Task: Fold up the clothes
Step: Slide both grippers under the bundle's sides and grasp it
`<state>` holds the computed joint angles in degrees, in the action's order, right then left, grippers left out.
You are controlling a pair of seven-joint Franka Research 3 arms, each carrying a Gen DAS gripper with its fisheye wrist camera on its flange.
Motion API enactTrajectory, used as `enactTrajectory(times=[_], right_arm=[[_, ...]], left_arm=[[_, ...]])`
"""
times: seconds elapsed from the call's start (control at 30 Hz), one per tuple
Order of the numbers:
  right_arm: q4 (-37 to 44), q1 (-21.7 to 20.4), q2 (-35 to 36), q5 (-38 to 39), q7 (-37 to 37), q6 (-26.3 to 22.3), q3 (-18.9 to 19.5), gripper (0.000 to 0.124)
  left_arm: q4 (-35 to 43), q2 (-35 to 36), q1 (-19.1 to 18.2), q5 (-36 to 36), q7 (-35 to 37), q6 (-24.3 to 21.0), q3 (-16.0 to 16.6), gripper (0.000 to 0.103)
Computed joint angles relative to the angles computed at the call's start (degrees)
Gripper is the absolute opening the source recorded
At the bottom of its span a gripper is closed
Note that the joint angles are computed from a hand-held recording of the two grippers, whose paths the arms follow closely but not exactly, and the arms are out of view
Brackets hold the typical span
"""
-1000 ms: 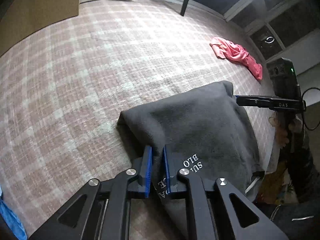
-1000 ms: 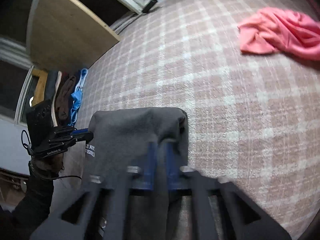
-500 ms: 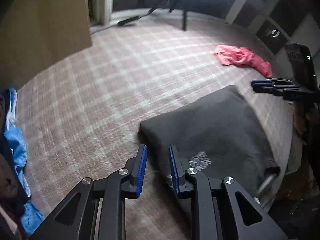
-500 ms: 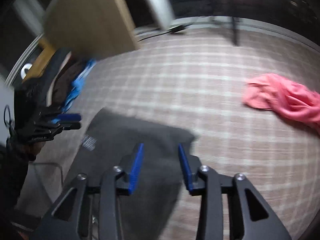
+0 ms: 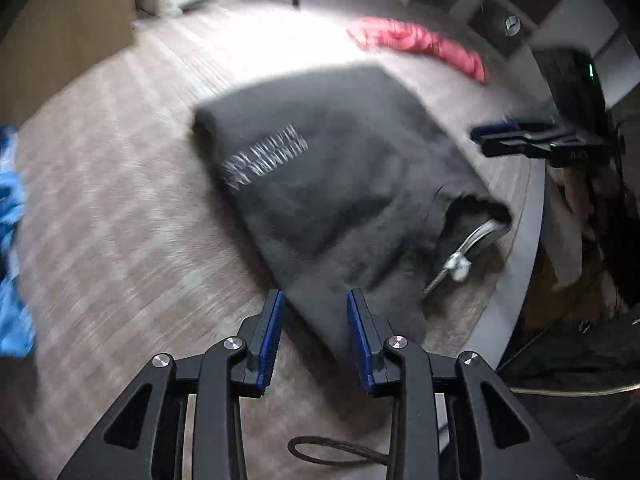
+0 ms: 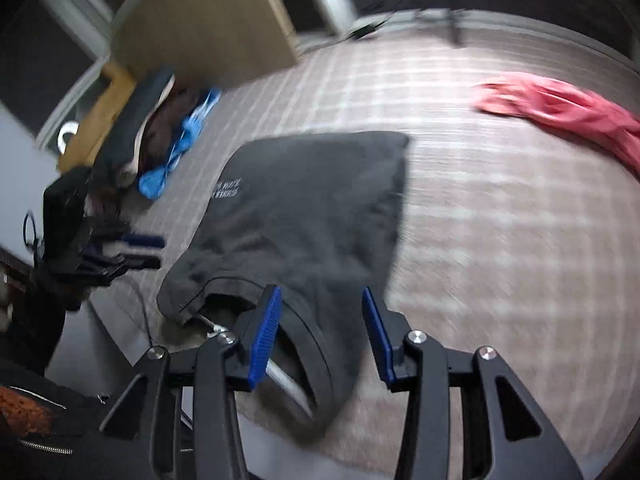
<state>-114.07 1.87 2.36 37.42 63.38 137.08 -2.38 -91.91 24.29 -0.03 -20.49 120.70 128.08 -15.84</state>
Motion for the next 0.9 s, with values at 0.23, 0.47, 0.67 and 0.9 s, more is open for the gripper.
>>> enactTrajectory(times=[0.23,0.47,0.67,0.9], right_arm=[[-4.2,1.8,-0.1,-4.4,1.2,-5.3,1.1,0.042],[-6.7,-0.2,-5.5,-1.5,2.6,-5.6,-1.5,0.056],[0.7,-1.1,2.1,1.3,5.2,2.8,-1.4,0.060],[9.2,-3.6,10.9,3.7,4.4,-1.6,1.0,0.061]], left_arm=[[-4.2,-1.7,-0.8,-1.5,3.3,-2.0,0.0,0.032],[-5.9,-4.2,0.7,-1.4,-2.2,-2.4,1.9,0.033],[5.7,4.1,-0.2,-2.6,-12.3,0.4,1.7,0.047],[12.3,10.5,0.6,-3.8,-17.7,0.3,-1.4,0.047]])
